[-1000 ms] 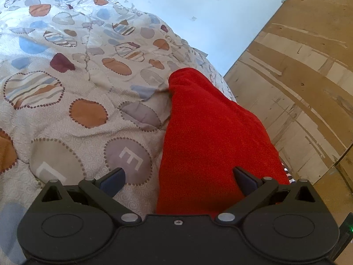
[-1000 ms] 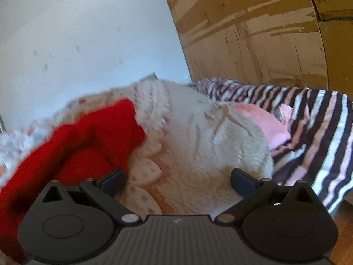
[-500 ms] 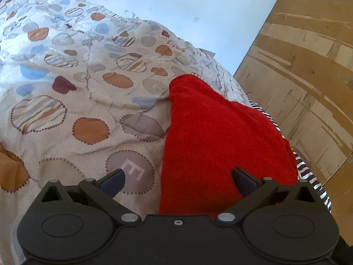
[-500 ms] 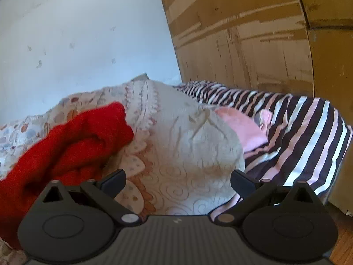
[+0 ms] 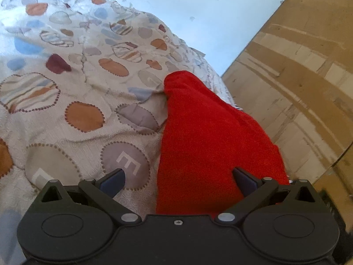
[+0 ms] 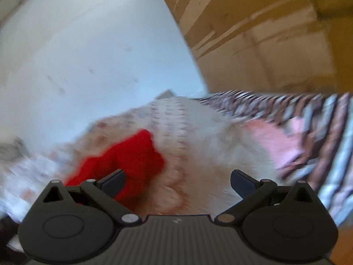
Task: Fold small clothes
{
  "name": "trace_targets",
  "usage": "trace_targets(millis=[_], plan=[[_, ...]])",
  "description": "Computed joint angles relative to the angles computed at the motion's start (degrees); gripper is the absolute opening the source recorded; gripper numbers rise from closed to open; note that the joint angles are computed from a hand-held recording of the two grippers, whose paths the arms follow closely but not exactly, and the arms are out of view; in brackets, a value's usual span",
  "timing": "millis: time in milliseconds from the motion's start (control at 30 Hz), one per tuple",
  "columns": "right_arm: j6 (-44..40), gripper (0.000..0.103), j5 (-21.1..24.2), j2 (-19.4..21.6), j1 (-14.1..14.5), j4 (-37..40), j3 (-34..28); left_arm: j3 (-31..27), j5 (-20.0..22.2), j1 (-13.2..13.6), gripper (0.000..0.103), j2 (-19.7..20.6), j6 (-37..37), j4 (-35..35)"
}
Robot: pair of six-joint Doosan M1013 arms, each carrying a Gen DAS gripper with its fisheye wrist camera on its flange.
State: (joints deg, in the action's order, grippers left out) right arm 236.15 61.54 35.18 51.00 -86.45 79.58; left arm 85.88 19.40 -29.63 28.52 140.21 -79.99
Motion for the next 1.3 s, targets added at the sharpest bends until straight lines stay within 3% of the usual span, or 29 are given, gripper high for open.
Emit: trace_targets(millis=[100,200,267,333,400,567,700,867,933,967,1033,1067,1133,1200,1300], plan=[[8.3,0.103,-7.9,-1.6,-2.8,-7.2,2.9,-1.8,6.6,1.9,0.102,1.3,3.0,-3.5],[10.7,0.103,-15.5,-2.1,-5.8,-11.0,3.5,-5.3,14.9,4.2,0.102,3.6,-0.6,-2.7],[15.7,0.103,-21.0,-2.0,-7.8,-14.7,3.7,-7.6,17.0,5.0,0.102,4.9,-1.3,-4.0],[17.3,0.103,-25.5,-1.5,-9.5,-13.4,2.7,-10.4,16.6,5.2,0.102,6.1,-4.9,-0.7],[13.4,0.103,-26.4,-0.9,-10.2,-9.3,1.2,-14.2,15.8,4.9,0.102,7.7,-10.7,6.2],[13.4,0.103,-28.3,-0.2,-10.7,-12.0,0.5,-23.8,19.2,3.9,0.102,12.2,-21.6,21.2],[7.0,0.102,-30.4,0.1,-11.0,-7.6,-0.4,-28.1,21.2,3.4,0.103,14.7,-27.1,26.3],[2.5,0.086,-30.2,0.2,-10.8,-3.8,-1.2,-30.8,24.3,3.2,0.103,15.8,-32.1,31.8],[2.2,0.073,-30.2,0.2,-10.6,-4.2,-1.3,-32.3,26.1,3.2,0.102,16.3,-33.7,33.3],[2.7,0.068,-30.7,0.1,-10.6,-5.3,-1.1,-32.8,26.9,3.2,0.100,16.5,-33.5,33.6],[2.0,0.057,-30.5,0.1,-10.2,-5.5,-1.2,-33.2,28.1,3.4,0.081,16.8,-30.4,31.5],[1.2,0.055,-29.7,0.2,-10.0,-5.7,-1.4,-33.8,29.9,3.7,0.062,17.2,-28.1,28.4],[1.1,0.048,-28.0,0.3,-9.4,-6.7,-1.6,-34.0,30.3,3.6,0.054,17.4,-27.7,27.5],[-1.1,0.046,-26.6,0.3,-8.9,-5.6,-2.3,-32.4,28.4,3.3,0.038,16.3,-25.2,26.2],[-3.7,0.045,-25.3,0.0,-8.2,-6.7,-3.4,-29.0,25.3,3.5,0.029,14.0,-23.1,22.8]])
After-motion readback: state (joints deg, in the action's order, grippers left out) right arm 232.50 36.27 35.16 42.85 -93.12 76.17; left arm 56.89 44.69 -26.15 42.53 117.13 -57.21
